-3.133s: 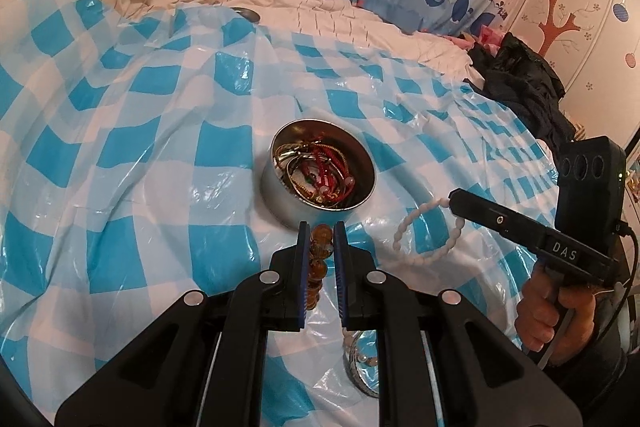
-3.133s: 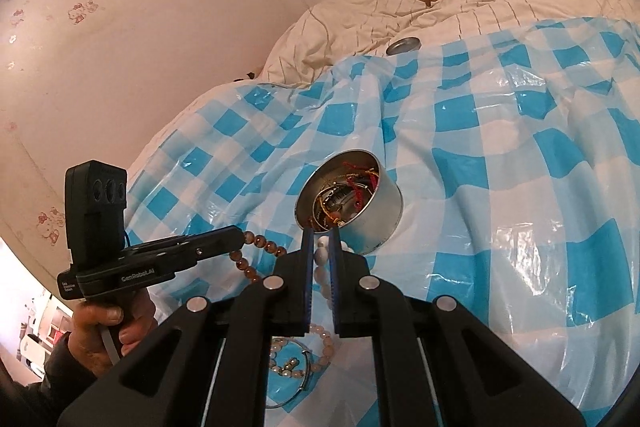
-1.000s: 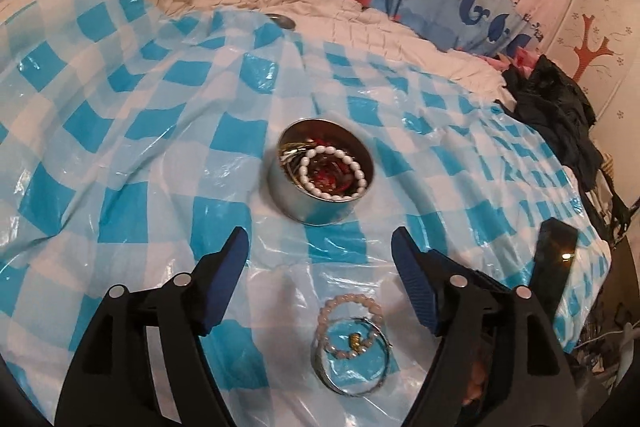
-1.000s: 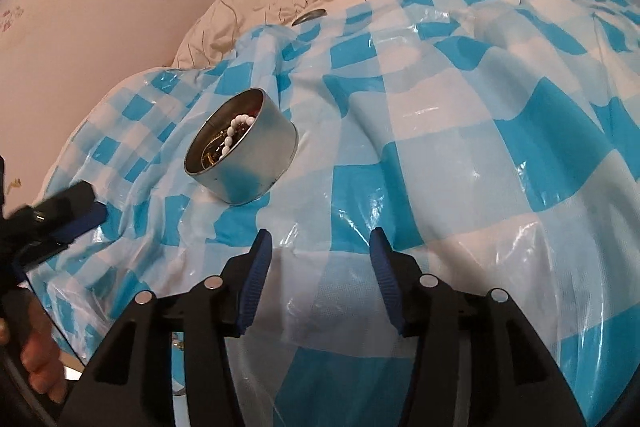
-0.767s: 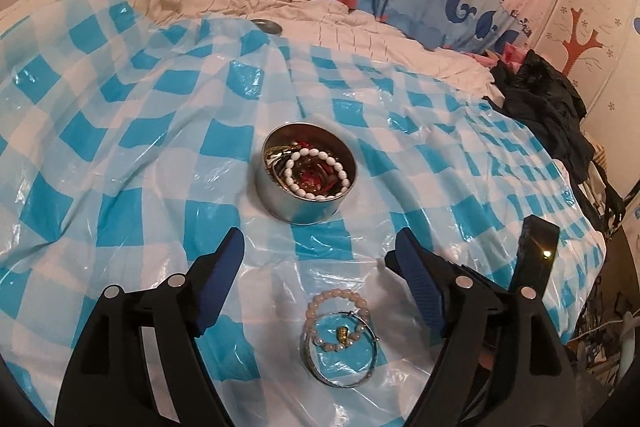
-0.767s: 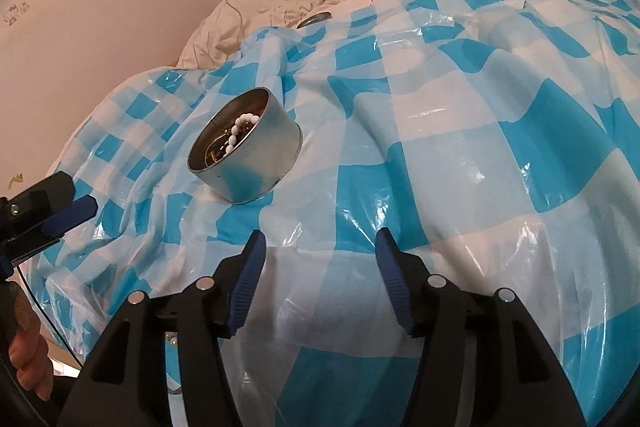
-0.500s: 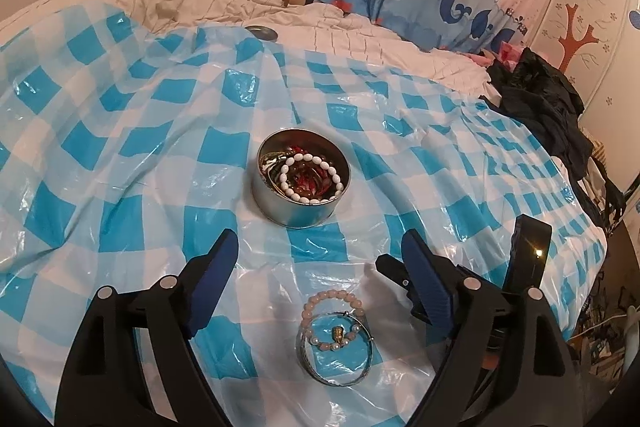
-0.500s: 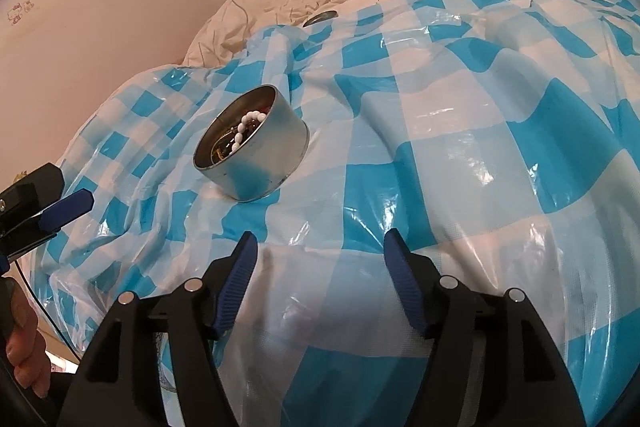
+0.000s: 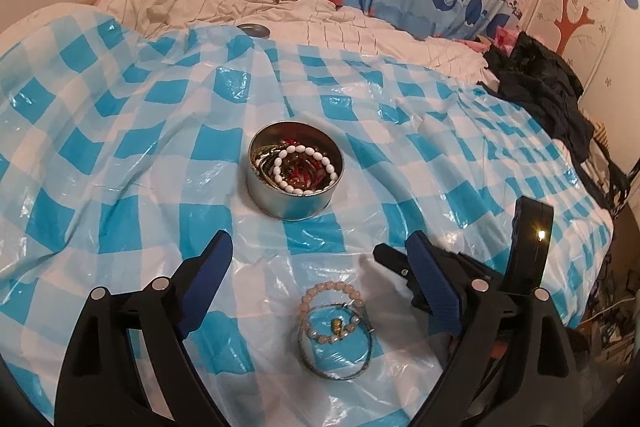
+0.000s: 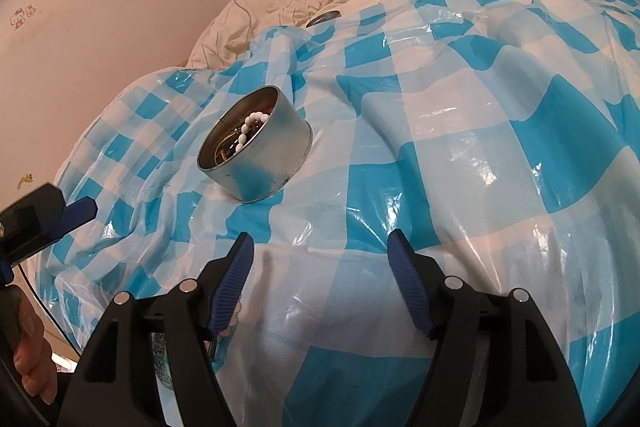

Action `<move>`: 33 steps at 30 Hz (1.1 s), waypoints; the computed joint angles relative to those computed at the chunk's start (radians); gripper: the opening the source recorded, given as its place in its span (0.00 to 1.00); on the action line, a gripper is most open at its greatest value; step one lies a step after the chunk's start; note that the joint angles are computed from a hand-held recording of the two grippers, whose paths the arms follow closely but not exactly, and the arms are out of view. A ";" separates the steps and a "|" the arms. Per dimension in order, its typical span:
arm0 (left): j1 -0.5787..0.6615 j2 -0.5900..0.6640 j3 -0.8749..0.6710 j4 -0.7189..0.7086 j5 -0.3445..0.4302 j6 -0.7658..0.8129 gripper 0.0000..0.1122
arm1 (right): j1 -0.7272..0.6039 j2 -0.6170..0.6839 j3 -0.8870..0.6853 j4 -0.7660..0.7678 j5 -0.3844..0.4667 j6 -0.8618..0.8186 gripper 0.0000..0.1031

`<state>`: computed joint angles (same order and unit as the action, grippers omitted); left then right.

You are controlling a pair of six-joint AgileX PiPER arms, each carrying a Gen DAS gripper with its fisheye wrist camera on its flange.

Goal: Organize jewelry
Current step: 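Move both tools back over the silver bangle and pink bead bracelet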

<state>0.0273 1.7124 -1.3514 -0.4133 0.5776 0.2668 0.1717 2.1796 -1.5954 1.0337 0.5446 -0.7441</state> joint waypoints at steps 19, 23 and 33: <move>0.059 -0.037 0.066 0.096 0.020 0.042 0.79 | 0.029 0.033 -0.077 -0.154 0.030 0.119 0.80; 0.096 -0.025 0.080 0.152 0.010 0.005 0.79 | 0.043 0.074 -0.202 -0.329 0.138 0.259 0.87; 0.008 -0.013 0.158 0.132 -0.079 0.117 0.79 | -0.007 0.010 -0.130 -0.289 0.154 0.264 0.87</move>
<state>0.0352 1.6998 -1.1929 -0.2809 0.4989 0.3834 0.1647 2.1893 -1.7251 0.7447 0.6983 -0.4804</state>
